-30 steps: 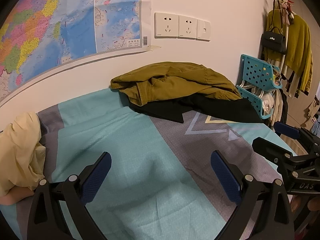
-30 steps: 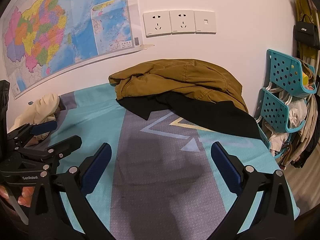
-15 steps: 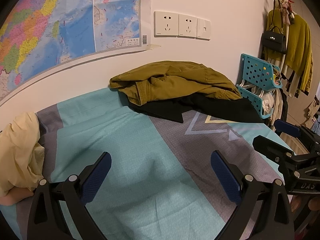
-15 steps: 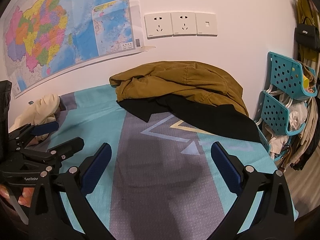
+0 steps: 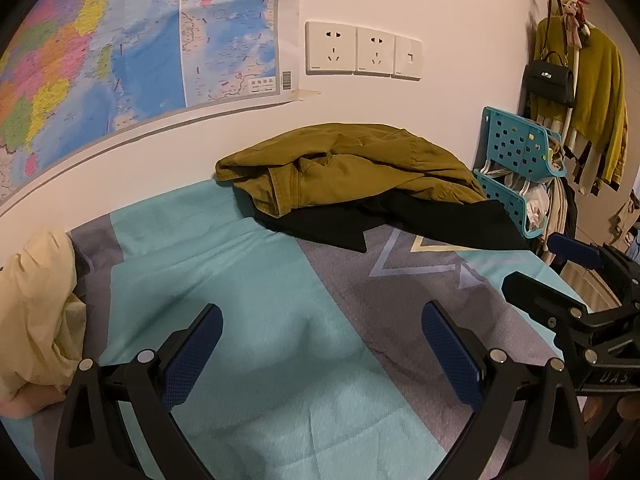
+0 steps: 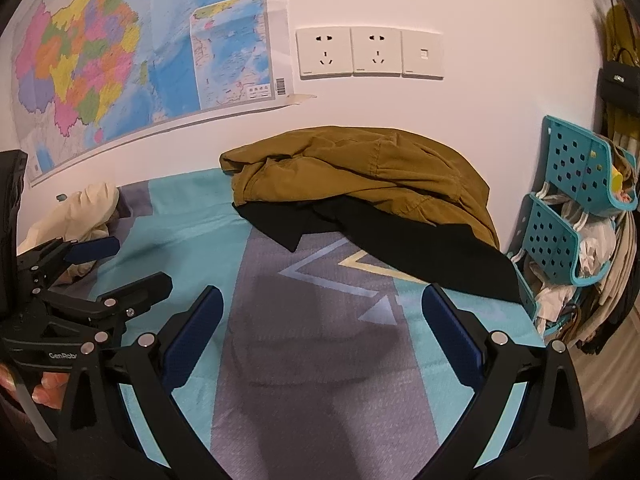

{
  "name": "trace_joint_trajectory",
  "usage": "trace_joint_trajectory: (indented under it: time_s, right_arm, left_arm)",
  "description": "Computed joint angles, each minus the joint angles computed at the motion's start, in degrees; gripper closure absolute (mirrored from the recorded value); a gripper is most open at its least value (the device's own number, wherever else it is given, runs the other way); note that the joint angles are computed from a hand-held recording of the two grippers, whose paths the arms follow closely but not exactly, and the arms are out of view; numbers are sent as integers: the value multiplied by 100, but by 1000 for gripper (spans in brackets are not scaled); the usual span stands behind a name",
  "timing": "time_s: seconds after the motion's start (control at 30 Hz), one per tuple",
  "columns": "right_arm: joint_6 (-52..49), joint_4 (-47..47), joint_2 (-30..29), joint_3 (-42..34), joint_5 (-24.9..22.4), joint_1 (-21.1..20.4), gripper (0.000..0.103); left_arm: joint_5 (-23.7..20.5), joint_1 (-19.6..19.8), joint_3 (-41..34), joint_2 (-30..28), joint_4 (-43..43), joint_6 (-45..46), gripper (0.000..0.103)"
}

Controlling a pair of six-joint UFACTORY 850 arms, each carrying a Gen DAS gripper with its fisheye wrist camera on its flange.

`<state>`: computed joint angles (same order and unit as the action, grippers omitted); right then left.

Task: Fold large clothes
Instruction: 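Reach the right tool to the olive jacket and grasp its edge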

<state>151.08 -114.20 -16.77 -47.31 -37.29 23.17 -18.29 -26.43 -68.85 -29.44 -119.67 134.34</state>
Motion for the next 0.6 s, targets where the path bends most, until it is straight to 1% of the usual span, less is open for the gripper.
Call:
trace_joint_trajectory:
  time_s: [0.17, 0.33, 0.37, 0.43, 0.5, 0.53, 0.57, 0.6]
  right_arm:
    - [-362, -26, -70, -139, 93, -139, 5]
    - [-1178, -101, -312, -563, 420, -512, 5]
    - [-1333, -97, -373, -671, 471, -590, 5]
    - [-2018, 222, -560, -995, 547, -729, 5]
    - [-2487, 232, -807, -1406, 813, -946, 6]
    - [-2880, 413, -972, -1658, 843, -1020, 6]
    - [-3140, 556, -1090, -1853, 948, -1088, 6]
    - [-3590, 817, -1274, -2150, 1148, -1186, 6]
  left_arm:
    - [149, -26, -284, -206, 450, -532, 7]
    - [371, -38, -785, -568, 1118, -1326, 7]
    - [417, -42, -911, -654, 1395, -1629, 7]
    - [502, -54, -1224, -864, 2218, -2505, 7]
    - [500, -48, -1468, -1030, 2649, -3019, 7]
    - [581, -58, -1644, -1141, 3048, -3478, 7]
    - [618, -60, -1749, -1207, 3213, -3697, 7]
    - [594, -49, -1864, -1281, 3142, -3677, 7]
